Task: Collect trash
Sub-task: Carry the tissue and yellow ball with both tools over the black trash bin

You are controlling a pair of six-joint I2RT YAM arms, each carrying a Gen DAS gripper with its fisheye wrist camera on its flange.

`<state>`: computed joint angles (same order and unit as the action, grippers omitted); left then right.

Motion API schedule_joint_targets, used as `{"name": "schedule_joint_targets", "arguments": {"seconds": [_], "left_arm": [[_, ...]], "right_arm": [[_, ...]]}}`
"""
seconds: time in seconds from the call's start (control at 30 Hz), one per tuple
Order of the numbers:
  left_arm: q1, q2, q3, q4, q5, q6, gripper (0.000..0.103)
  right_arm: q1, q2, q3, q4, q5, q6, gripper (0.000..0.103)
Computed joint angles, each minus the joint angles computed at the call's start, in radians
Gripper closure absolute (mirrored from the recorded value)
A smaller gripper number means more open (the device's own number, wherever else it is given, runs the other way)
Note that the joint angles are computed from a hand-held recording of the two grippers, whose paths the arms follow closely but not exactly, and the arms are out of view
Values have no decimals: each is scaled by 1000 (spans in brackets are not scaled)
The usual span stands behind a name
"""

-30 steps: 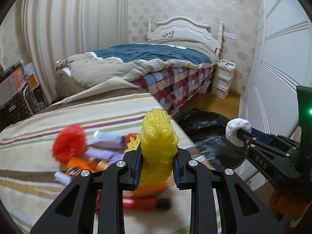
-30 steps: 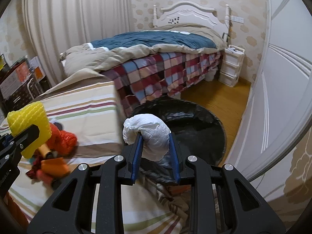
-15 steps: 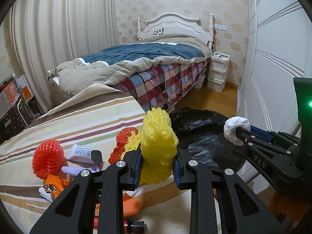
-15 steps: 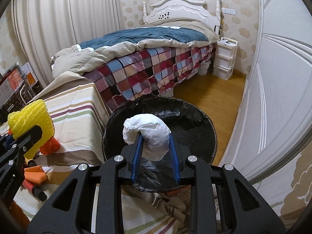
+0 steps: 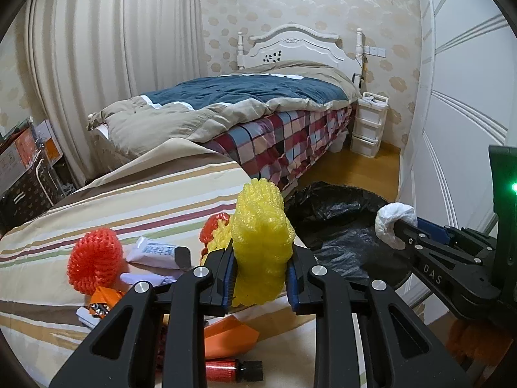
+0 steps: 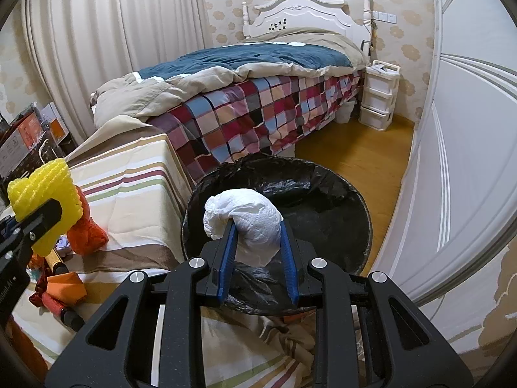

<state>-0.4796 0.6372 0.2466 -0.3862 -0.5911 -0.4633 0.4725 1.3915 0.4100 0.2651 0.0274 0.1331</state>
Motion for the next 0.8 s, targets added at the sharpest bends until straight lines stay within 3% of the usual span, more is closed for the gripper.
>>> {"name": "schedule_joint_targets", "arguments": {"seconds": [0.27, 0.8], "left_arm": [[12, -64, 20, -61, -5, -3, 77], [44, -105, 39, -80, 9, 28, 78]], "right_arm": [[15, -46, -6, -20, 5, 3, 77], [38, -87, -6, -50, 22, 13, 77]]}}
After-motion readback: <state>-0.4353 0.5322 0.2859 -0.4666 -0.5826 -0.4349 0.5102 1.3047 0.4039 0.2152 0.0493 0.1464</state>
